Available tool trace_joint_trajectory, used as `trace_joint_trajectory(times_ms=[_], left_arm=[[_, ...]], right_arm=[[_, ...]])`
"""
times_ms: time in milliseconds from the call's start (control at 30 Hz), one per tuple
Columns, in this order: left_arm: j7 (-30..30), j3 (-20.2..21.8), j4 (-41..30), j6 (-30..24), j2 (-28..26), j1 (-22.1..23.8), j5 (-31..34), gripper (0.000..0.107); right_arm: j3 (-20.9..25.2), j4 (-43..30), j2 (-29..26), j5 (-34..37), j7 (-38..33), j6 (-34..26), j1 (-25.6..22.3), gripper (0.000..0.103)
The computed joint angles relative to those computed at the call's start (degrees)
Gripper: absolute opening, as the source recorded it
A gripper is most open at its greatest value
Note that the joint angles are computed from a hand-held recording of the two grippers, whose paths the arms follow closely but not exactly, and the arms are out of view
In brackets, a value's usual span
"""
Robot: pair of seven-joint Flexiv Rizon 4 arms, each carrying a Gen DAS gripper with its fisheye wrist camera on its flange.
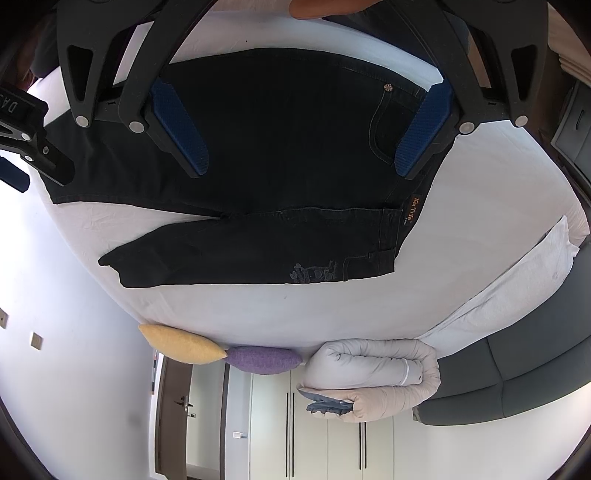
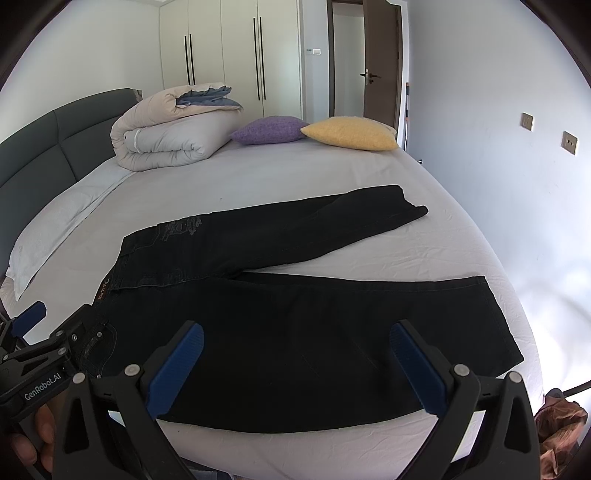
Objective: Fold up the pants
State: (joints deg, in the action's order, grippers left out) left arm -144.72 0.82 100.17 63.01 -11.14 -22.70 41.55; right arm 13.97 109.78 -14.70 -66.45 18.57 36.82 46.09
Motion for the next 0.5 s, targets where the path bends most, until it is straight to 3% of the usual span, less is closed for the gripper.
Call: trace_joint_trajectory(times_ms=[500], left_arm=[[-0.04, -0.11, 0.04, -0.19, 0.02, -0.03, -0.05, 0.103]], right_arm=[[-0.01, -0.1, -0.2, -0.06, 0.06, 0.13, -0.05, 0.103]])
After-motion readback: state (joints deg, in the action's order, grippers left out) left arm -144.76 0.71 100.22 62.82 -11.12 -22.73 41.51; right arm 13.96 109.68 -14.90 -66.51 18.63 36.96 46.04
